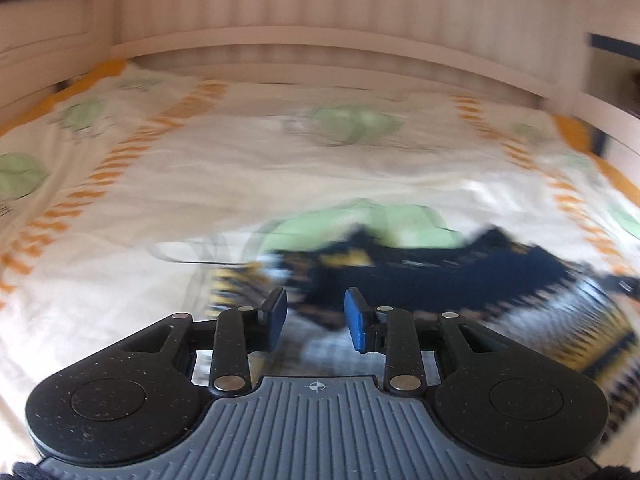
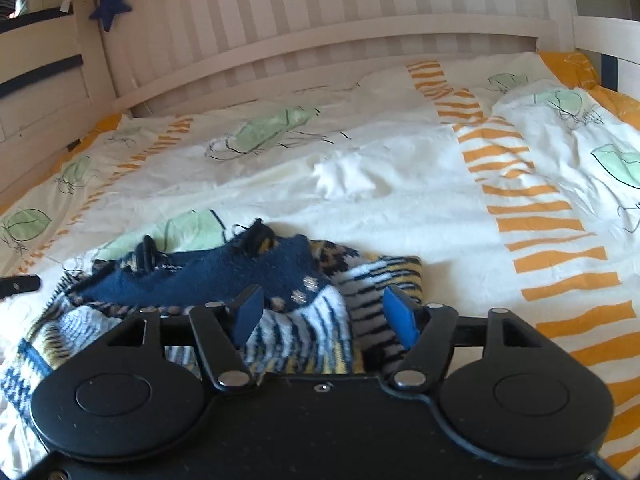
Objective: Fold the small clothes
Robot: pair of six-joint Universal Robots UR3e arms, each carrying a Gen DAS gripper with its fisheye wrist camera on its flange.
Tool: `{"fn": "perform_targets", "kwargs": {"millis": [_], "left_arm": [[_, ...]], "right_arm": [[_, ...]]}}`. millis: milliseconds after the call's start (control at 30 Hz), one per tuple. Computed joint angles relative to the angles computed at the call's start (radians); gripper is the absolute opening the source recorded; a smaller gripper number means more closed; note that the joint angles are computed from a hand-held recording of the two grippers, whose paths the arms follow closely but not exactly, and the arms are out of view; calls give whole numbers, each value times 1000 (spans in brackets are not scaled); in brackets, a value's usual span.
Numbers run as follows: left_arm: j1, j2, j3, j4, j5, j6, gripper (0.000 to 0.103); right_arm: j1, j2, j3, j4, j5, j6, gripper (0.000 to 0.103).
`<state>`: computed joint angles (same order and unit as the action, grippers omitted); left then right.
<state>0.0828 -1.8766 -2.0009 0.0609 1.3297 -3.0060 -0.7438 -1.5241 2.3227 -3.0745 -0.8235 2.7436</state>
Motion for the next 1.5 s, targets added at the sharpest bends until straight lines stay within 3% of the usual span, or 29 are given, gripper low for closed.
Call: {"fn": "perform_targets", "kwargs": {"millis": [200, 333, 367, 467, 667, 767, 833, 967, 1133, 1333, 1500], "left_arm": [[-99, -10, -35, -36, -35, 56, 32], [-174, -57, -4, -112, 63, 92, 33], [-188, -64, -29, -57, 88, 93, 33], [-223, -55, -32, -50, 143, 107, 33], [-230, -26, -90, 50, 140, 37, 33], [-249, -42, -38, -89, 113, 104, 34], [-266, -53, -62, -35, 138, 131, 35], [-237, -36, -32, -113, 92, 123, 35], [-209, -33, -28, -134, 49, 112, 36], [-209, -34, -30, -135, 41, 106, 36], [-193, -31, -23, -159, 16, 101, 37]], "right_arm": [[-2, -43, 7, 40, 12, -9, 71], [-5, -59, 10, 67, 13, -10, 71], [-8, -64, 10, 79, 14, -14, 71], [-19, -73, 8, 112, 21, -12, 73], [-36, -79, 4, 138, 26, 7, 73], [-35, -81, 4, 148, 22, 5, 74], [-39, -90, -1, 181, 22, -13, 76], [-84, -128, -34, 348, 43, -74, 85], [-146, -123, -152, 683, 23, -129, 99], [-215, -12, -264, 998, 95, -162, 99], [-227, 52, -297, 1158, 184, -263, 103]]}}
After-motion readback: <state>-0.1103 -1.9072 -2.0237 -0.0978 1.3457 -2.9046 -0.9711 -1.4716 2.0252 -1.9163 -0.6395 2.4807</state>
